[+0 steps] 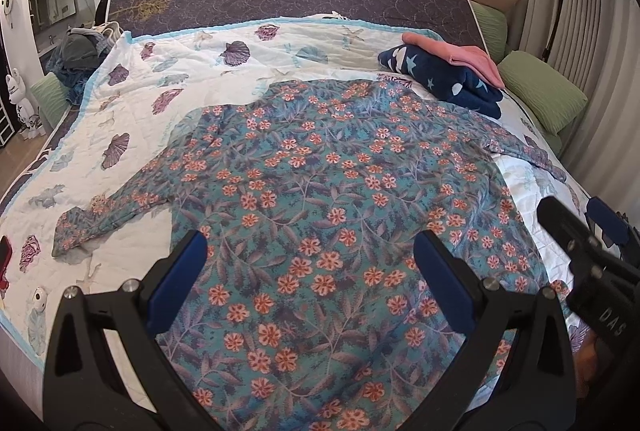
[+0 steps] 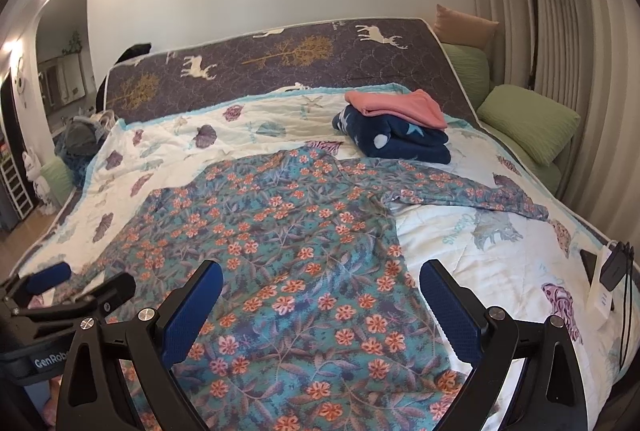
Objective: Fold small clothes
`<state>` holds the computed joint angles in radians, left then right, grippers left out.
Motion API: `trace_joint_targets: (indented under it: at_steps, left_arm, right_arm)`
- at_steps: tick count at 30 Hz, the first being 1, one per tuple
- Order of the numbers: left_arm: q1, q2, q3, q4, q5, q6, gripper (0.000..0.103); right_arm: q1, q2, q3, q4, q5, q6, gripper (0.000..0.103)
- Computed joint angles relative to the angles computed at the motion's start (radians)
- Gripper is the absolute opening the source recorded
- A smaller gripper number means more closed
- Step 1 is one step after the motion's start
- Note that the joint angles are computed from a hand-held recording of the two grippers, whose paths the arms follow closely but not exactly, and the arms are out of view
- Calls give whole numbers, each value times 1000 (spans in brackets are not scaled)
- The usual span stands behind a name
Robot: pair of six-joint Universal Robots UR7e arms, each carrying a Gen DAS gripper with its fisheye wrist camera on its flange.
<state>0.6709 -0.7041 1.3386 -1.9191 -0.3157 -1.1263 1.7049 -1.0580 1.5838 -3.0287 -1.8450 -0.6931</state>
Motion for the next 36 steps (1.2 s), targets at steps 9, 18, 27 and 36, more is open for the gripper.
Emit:
trace_joint_targets:
  at_steps: [9,18,27,36]
  left_arm:
    - [0,5,-2,-17,-1,16,102]
    - [-1,2,3,-40,-6,37,102]
    - [-2,3,5,-58,-12,48,102]
    - [3,0,21,-97,-24,60,102]
  right_arm:
    - [0,-1,-5,8,0,15,101]
    - [2,-2,-6,8,-5,31,101]
    - [0,-5,-3,9,-3,16,101]
    - [2,-4,0,10,-10,14,101]
